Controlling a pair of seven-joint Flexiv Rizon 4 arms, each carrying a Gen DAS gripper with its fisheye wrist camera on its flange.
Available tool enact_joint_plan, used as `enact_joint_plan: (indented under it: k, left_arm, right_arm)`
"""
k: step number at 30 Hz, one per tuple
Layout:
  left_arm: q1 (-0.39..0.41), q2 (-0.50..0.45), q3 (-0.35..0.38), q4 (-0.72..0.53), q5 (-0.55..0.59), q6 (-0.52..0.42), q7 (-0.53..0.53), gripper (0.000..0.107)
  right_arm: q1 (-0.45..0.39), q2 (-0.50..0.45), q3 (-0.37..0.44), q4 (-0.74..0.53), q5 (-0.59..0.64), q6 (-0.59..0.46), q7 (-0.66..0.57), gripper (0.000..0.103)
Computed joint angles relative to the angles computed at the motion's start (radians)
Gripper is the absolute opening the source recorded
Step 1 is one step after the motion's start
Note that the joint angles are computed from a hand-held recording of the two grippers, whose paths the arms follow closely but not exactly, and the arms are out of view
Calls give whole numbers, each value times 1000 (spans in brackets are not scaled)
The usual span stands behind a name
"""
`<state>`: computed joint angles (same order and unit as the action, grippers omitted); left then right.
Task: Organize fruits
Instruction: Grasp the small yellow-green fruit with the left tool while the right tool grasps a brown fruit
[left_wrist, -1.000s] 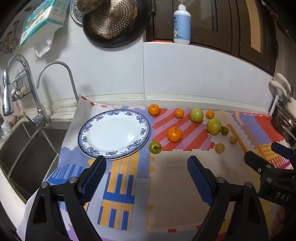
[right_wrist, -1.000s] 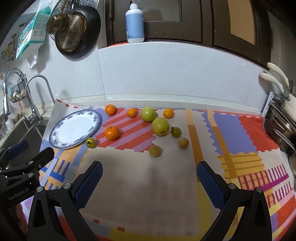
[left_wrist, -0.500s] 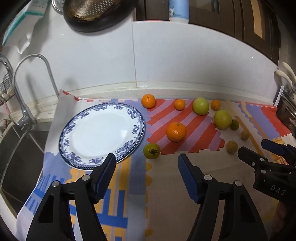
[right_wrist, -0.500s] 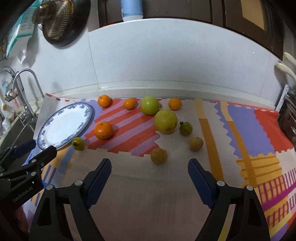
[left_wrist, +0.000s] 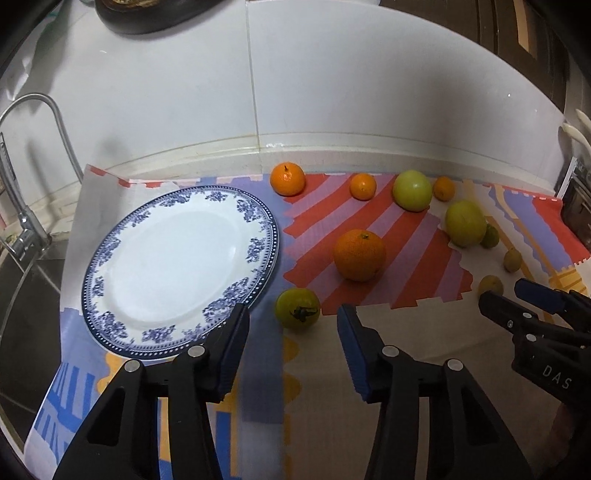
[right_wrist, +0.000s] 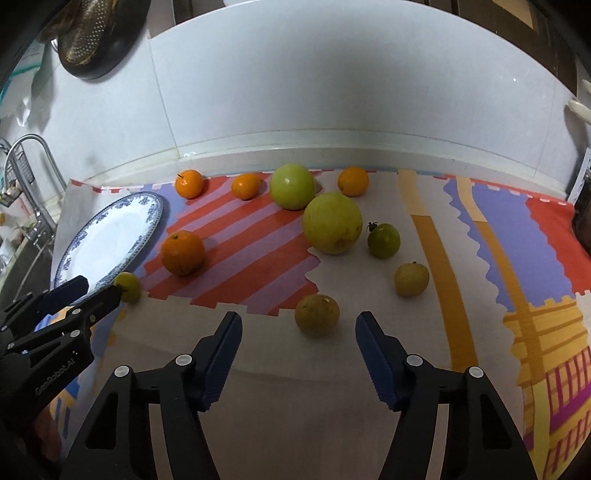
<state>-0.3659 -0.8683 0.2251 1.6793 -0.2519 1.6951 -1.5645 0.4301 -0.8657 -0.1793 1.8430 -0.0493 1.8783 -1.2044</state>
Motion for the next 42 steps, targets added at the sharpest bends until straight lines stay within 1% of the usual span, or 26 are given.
enact_joint_plan:
  k: [1, 4, 6, 12, 14, 16, 19, 22, 24, 28, 36, 42]
  left_arm:
    - [0, -5, 1, -7, 0, -4, 1, 48]
    - [8, -16, -6, -23, 2, -13, 4, 48]
    - [15, -22, -12, -33, 4, -23, 5, 45]
    - [29, -35, -24, -60, 20, -43, 4, 40]
    - [30, -40, -24, -68, 24, -52, 2, 40]
    - [32, -42, -27, -72, 28, -61, -2, 36]
    - [37, -44, -31, -77, 34, -69, -8, 34]
    - [39, -47, -30, -84, 41, -83, -16, 32]
    - [42, -47, -31, -85, 47, -85, -22, 31]
    - [48, -46, -36, -87, 57, -86, -28, 30]
    - [65, -23, -61, -67, 68, -65, -28, 30]
    - [68, 17, -68, -19, 61, -15, -26, 30]
  right_arm:
    - [-4, -3, 2, -6, -3, -8, 1, 59]
    - [-14, -12, 10, -18, -11, -15, 2, 56]
    - [-22, -17, 16, -26, -18, -19, 3, 55]
    - [-31, -26, 21, -40, -31, -33, 11, 52]
    - [-33, -28, 22, -44, -34, -37, 14, 50]
    - [-36, -29, 22, -47, -38, -45, 18, 48]
    - [-45, -30, 29, -50, -48, -51, 20, 44]
    - [-43, -31, 25, -50, -52, -53, 22, 42]
    - [-41, -33, 23, -53, -55, -55, 24, 40]
    - [-23, -37, -1, -55, -50, -50, 25, 31]
    - [-19, -27, -1, -42, -47, -20, 5, 31]
    - [-20, 1, 18, -17, -47, 21, -37, 30]
